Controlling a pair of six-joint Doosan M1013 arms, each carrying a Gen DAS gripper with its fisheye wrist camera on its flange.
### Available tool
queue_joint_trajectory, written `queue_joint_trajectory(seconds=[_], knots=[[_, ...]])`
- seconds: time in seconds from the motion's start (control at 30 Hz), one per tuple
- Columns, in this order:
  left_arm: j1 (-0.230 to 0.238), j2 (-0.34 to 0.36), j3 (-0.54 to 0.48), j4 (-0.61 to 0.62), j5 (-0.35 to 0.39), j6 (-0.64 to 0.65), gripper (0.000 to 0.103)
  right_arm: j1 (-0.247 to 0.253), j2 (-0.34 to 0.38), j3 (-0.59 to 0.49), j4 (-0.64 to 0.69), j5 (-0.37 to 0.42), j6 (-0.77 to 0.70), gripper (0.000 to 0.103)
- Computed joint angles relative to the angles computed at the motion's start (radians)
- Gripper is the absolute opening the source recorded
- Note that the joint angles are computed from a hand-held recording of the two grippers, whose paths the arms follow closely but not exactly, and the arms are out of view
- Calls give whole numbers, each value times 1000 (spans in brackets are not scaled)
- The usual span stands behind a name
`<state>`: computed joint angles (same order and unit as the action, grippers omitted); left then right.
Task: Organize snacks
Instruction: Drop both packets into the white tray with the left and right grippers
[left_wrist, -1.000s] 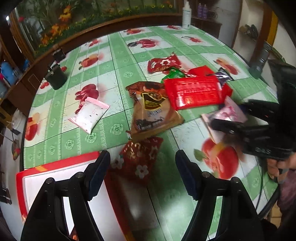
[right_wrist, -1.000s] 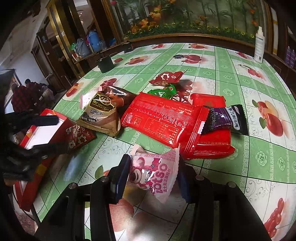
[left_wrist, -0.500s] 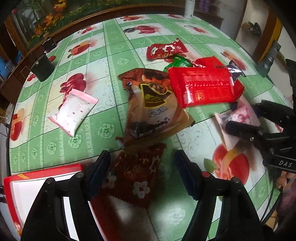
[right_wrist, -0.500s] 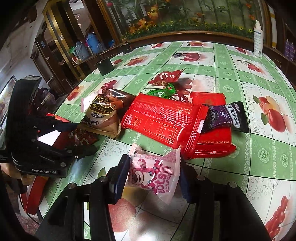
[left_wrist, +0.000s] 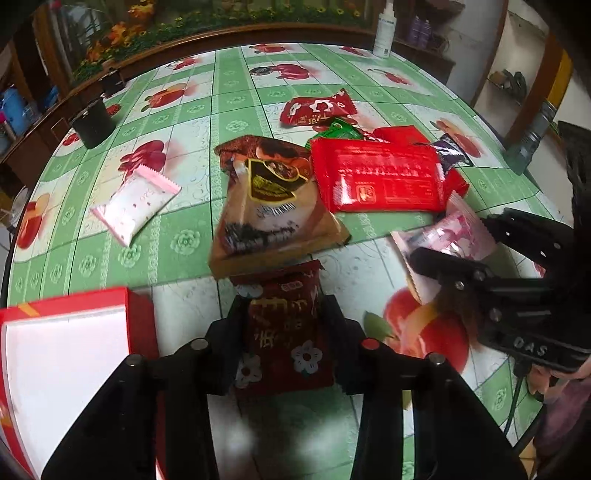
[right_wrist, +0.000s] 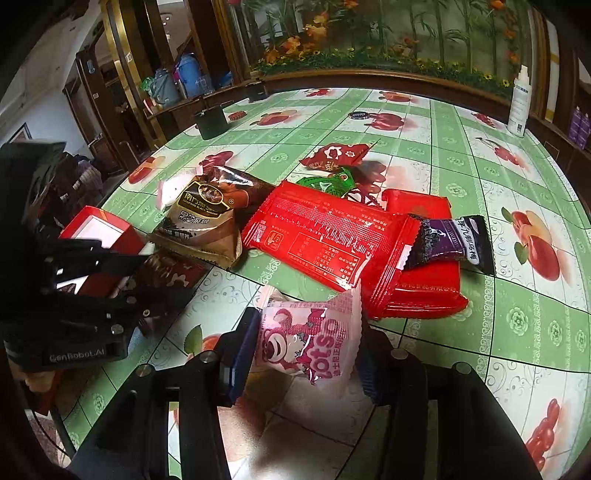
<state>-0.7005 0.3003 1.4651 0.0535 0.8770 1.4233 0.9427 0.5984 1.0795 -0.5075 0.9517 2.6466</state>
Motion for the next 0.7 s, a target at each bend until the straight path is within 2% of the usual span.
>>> queue_joint_trajectory(seconds=[0.1,0.2,0.33,0.47,0.7], knots=[[1,-21,25,-58,-13,8,30,-6,-11,18,15,-31,19,49],[-1,-50,64,-117,-31,29,30,-17,-30,49,46,-85,44,49],[-5,-91,121,-191,-67,69,30,-39,-65,111,128,-206,80,48],[3,-123,163,-282,-99,101,30,-53,-83,147,202,-295,78,48],[-1,-202,231,-292,-183,95,30,-50,-101,177,214,-412,54,48]])
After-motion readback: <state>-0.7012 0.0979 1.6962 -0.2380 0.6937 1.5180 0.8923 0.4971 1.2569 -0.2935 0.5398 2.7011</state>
